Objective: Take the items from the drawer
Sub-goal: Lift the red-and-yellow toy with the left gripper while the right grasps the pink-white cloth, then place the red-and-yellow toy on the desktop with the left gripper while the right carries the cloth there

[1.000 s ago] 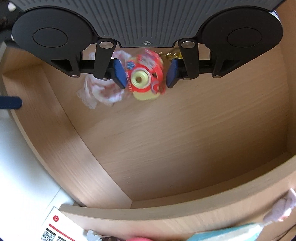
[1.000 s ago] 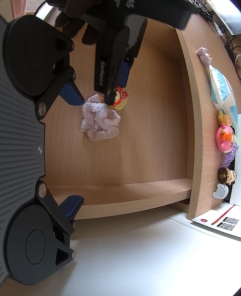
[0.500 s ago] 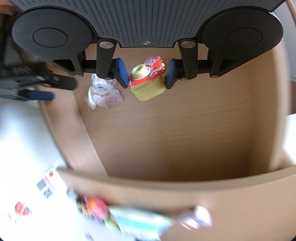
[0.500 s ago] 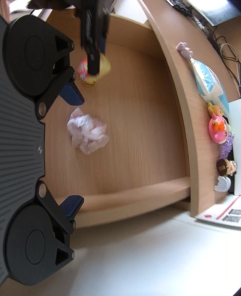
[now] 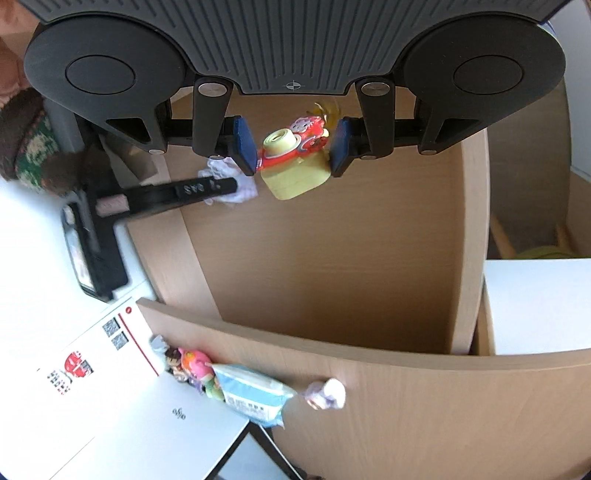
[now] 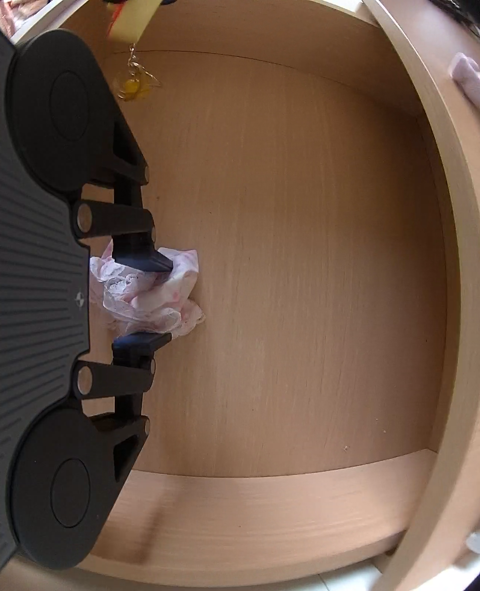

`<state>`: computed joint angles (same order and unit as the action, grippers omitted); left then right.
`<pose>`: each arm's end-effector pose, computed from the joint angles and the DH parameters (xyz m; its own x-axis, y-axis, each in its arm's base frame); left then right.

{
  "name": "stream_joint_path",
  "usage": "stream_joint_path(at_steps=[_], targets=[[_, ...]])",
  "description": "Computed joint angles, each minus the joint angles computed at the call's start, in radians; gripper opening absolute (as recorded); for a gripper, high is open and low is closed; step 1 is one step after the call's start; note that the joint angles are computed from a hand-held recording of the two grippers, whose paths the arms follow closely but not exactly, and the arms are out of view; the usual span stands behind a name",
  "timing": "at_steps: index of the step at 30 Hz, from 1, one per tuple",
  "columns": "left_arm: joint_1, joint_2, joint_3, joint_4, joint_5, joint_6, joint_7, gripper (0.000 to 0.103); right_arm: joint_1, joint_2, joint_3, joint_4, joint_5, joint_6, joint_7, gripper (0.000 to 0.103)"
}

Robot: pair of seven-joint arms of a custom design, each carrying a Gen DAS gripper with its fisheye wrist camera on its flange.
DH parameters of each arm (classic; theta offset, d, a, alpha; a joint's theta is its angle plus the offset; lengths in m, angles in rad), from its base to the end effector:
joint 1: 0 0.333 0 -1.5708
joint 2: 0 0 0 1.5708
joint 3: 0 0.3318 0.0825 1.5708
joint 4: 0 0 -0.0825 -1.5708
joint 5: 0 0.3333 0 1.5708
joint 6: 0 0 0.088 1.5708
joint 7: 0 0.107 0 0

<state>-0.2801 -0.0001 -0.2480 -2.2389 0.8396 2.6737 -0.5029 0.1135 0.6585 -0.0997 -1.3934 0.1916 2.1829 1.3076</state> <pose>0.4325 -0.2784 0.4553 0.6082 -0.6561 0.4468 -0.5040 -0.7540 -0.4212 0.7026 0.0337 0.3710 0.2057 -0.9760 -0.0713 -0.9690 -0.1930 -0.1540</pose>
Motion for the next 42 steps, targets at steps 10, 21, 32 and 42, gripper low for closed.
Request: stream_joint_path(at_steps=[10, 21, 32, 42], targets=[[0.066, -0.092, 0.020, 0.029, 0.144, -0.046, 0.029, 0.047, -0.034, -0.288, 0.040, -0.322, 0.173, 0.267, -0.071, 0.020], [0.166, 0.010, 0.075, 0.263, 0.305, -0.091, 0.083, 0.047, -0.036, -0.392, 0.031, -0.486, 0.191, 0.492, -0.147, 0.020], [0.174, 0.243, 0.136, 0.389, 0.076, -0.115, 0.267, 0.045, -0.068, -0.309, 0.025, -0.392, 0.227, 0.457, -0.152, 0.020], [0.109, 0.146, 0.158, 0.350, 0.234, -0.160, 0.151, 0.045, -0.098, -0.211, 0.041, -0.236, 0.288, 0.479, -0.139, 0.020]])
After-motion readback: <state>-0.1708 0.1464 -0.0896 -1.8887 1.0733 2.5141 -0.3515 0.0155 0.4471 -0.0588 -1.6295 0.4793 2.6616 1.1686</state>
